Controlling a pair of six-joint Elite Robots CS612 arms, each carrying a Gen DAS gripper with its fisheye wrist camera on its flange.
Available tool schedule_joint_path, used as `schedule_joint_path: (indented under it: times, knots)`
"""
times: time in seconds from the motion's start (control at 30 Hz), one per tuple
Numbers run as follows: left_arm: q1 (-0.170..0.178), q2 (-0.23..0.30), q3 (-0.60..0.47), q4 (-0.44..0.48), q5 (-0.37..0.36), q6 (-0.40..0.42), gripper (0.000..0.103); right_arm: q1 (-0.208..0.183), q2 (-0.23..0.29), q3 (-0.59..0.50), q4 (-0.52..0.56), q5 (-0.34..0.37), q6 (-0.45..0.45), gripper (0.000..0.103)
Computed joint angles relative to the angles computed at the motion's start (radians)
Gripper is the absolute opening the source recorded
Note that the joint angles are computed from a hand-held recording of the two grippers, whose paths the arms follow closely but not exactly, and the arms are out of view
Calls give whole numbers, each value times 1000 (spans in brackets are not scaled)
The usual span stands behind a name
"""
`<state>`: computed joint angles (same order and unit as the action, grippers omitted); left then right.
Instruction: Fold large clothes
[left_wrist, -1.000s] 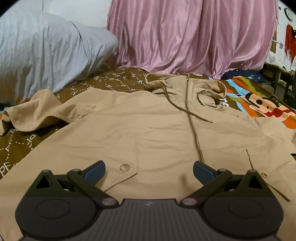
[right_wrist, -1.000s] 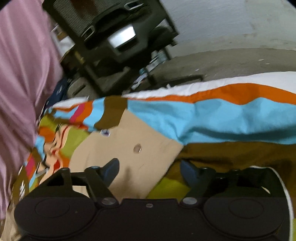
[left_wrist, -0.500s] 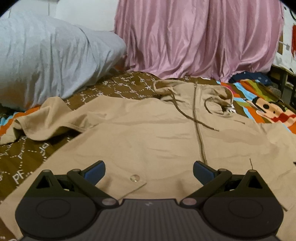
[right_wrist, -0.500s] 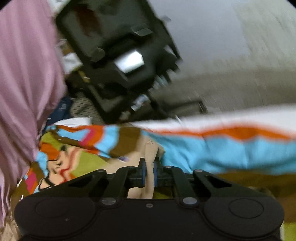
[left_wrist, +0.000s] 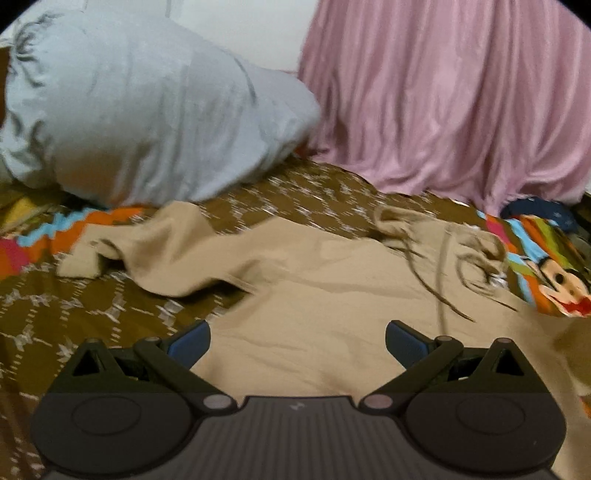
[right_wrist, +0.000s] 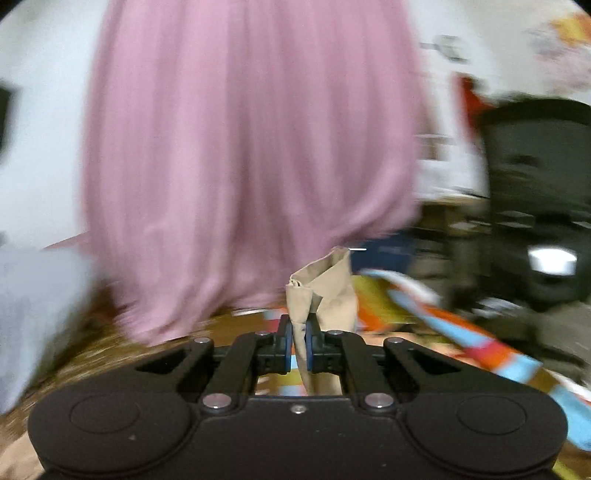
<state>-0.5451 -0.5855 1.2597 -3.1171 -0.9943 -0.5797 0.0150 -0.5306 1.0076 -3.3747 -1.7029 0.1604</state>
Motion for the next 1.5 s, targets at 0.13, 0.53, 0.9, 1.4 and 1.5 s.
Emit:
schedule_joint_path:
  times: [0.13, 0.53, 0.9, 1.4, 1.5]
  knots:
    - [5, -3, -7, 42, 72, -29, 103, 57, 55, -92, 62, 128, -109, 7]
    - [22, 15, -31, 41, 44, -43, 103, 166, 148, -105, 312, 269, -355, 25]
    - [20, 60, -91, 91, -103, 24, 103, 104, 70, 69, 240, 145, -356, 75]
    - [96, -20, 26, 166, 8, -184, 103, 71, 40, 163, 282, 139, -138, 88]
    - [146, -20, 55, 112, 18, -205, 103, 61, -24, 274, 201, 217, -173, 98]
